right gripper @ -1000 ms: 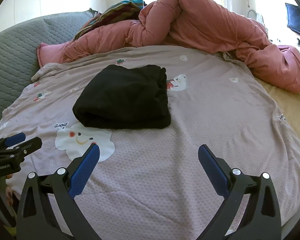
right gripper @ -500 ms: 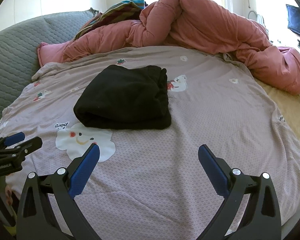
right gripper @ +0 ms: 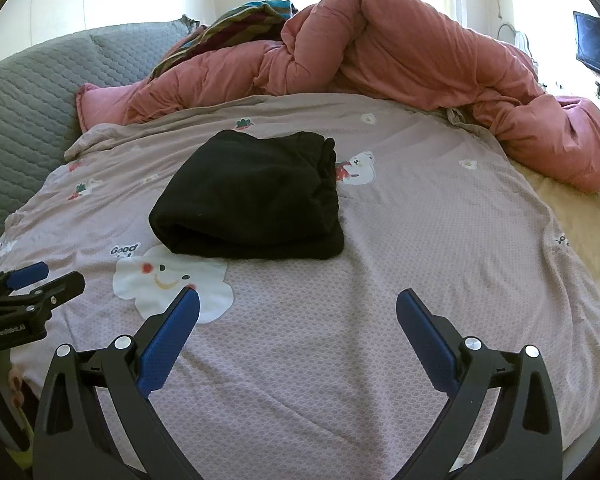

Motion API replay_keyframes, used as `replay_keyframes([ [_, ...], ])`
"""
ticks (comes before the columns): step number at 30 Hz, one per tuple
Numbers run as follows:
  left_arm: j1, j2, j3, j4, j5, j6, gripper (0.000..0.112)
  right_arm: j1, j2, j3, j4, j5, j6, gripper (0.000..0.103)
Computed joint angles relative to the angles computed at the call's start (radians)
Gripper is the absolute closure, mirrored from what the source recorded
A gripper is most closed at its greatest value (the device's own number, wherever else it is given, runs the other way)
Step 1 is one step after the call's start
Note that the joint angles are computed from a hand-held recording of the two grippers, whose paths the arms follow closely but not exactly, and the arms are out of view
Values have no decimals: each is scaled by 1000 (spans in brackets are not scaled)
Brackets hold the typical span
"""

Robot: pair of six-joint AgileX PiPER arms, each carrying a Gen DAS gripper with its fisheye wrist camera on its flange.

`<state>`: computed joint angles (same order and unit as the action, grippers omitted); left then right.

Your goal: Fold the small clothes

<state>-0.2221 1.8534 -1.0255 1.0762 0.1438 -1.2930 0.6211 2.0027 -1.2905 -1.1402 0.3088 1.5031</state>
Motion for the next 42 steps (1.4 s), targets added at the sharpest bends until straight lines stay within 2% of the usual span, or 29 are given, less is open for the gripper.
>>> replay_keyframes([
  [25, -7, -2, -3, -13, 20, 11, 19, -6, 4, 5, 15, -1, -11, 5],
  [33, -11, -3, 9, 21, -1, -8, 19, -12, 6, 7, -8, 11, 14, 5],
  [36, -10, 0, 7, -24, -12, 41, 19, -18, -1, 20, -31, 27, 47, 5],
  [39, -7, 8, -4, -170, -10, 187, 19, -27, -11, 43, -53, 49, 87, 5],
  [42, -4, 15, -15, -239, 10, 251, 19, -48, -33, 86, -75, 88, 130, 5],
])
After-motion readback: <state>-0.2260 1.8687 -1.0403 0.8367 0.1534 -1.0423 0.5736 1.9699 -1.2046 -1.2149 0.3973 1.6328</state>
